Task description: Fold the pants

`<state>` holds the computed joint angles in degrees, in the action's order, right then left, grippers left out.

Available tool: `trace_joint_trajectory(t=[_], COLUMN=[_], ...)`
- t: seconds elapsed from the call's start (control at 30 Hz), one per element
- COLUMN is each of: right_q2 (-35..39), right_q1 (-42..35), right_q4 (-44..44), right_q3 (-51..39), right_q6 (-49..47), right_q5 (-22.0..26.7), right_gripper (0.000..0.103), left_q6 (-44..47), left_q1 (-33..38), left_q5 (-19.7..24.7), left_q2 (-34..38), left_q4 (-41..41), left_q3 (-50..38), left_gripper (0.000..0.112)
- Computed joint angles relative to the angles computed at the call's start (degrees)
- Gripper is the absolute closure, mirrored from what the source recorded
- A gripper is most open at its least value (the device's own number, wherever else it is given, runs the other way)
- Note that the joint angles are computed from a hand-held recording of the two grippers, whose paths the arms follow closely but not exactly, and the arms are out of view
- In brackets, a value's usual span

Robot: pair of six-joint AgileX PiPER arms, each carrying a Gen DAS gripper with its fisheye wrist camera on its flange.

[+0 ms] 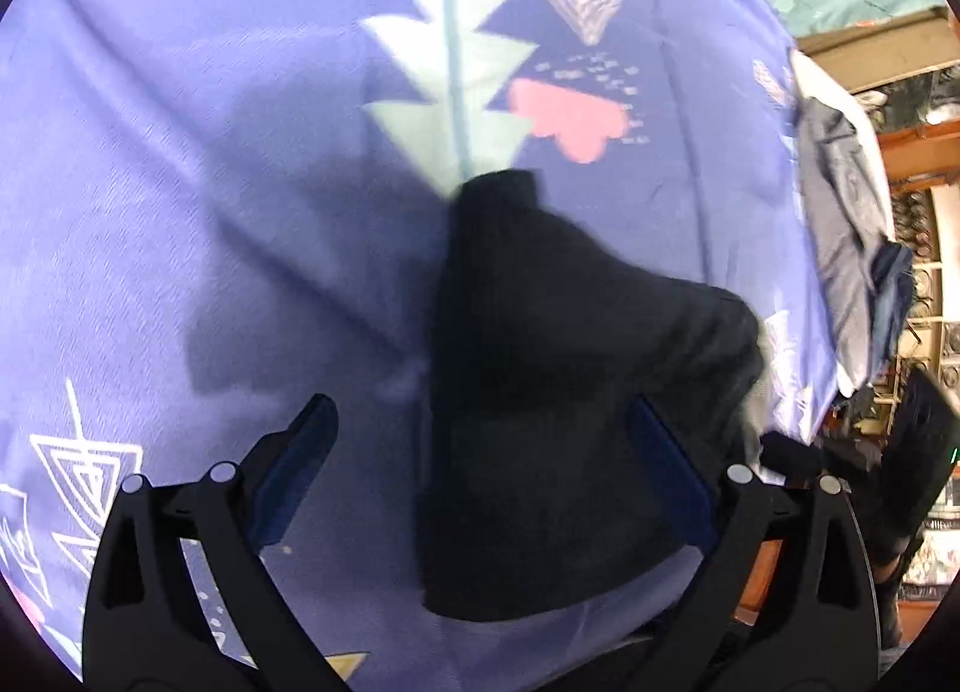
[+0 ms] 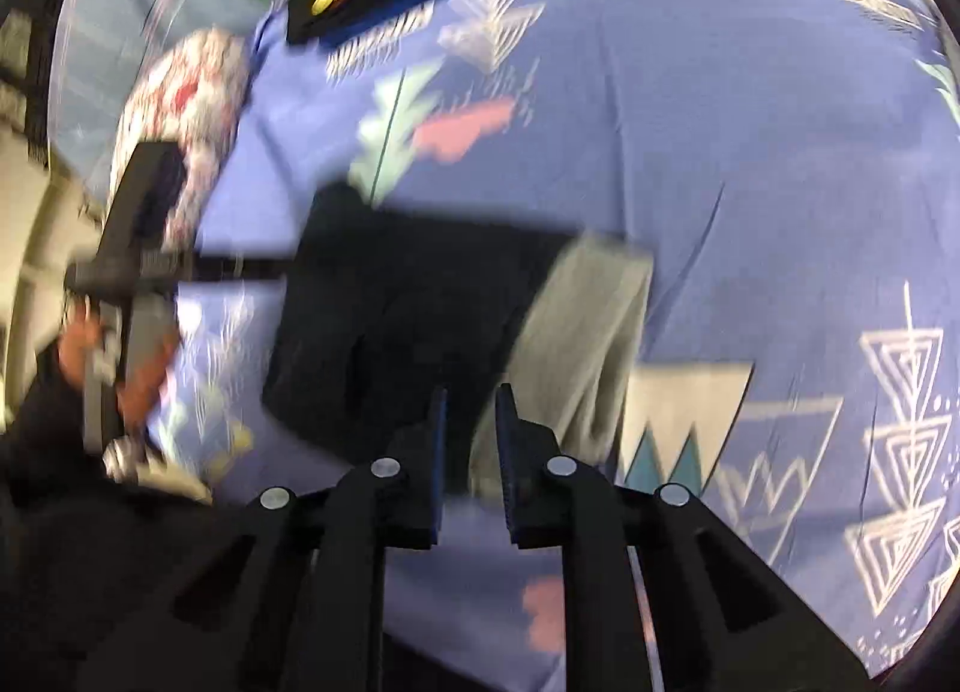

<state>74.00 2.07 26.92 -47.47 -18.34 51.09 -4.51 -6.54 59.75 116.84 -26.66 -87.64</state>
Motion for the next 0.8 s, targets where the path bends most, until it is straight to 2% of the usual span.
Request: trace_joint_trajectory(t=[0.07, 0.13, 0.17, 0.27, 0.33, 0.4, 0.47, 0.53, 0.6, 0.63, 0.7, 0.8], right_q2=[1.5, 2.7, 2.4, -0.4, -2.1, -2.2, -0.6, 2.5, 4.7, 5.3, 6.6, 5.6], right_q1=[1.6, 2.4, 2.3, -2.1, -2.8, -2.4, -1.3, 0.7, 3.5, 3.4, -0.3, -1.8], right_q4=[-5.3, -9.0, -9.4, -2.0, -2.6, -5.5, -7.6, -8.9, -14.8, -14.5, -8.5, -6.4], right_q3=[2.2, 3.0, 2.9, 2.0, 2.1, 2.3, 2.6, 3.6, 3.9, 4.2, 4.2, 3.7], right_q6=[4.9, 8.5, 9.0, 2.4, 3.2, 6.7, 10.3, 11.6, 15.7, 15.0, 10.6, 8.4], right_q5=[-1.2, -2.2, -2.0, 0.5, -0.6, -3.3, -6.3, -9.6, -12.0, -13.2, -12.4, -10.1], right_gripper=[0.088, 0.068, 0.068, 0.067, 0.053, 0.046, 0.045, 0.045, 0.041, 0.039, 0.036, 0.036], left_q6=[-2.5, -2.5, -2.2, -1.2, -1.2, -2.5, -3.4, -4.8, -3.8, -3.8, -4.1, -3.7], left_q1=[0.0, 0.9, 1.0, 0.6, 0.6, 0.4, -0.4, -2.0, -2.3, -2.1, -1.5, -0.8], left_q5=[-0.2, -0.4, -0.2, -0.2, 0.1, 1.3, 2.2, 1.9, 2.7, 3.0, 4.0, 4.3], left_q2=[1.1, 0.9, 0.9, 0.5, 1.0, 3.0, 4.8, 6.1, 8.0, 8.7, 10.0, 7.9], left_q4=[1.3, -0.9, -1.4, -0.3, -0.6, 0.2, 2.2, 7.7, 10.1, 10.1, 9.0, 7.8], left_q3=[0.1, 0.8, 0.2, -1.2, -3.4, -6.9, -9.3, -11.5, -13.5, -14.1, -15.3, -13.7], left_gripper=[0.014, 0.014, 0.014, 0.014, 0.014, 0.014, 0.014, 0.013, 0.013, 0.013, 0.012, 0.012])
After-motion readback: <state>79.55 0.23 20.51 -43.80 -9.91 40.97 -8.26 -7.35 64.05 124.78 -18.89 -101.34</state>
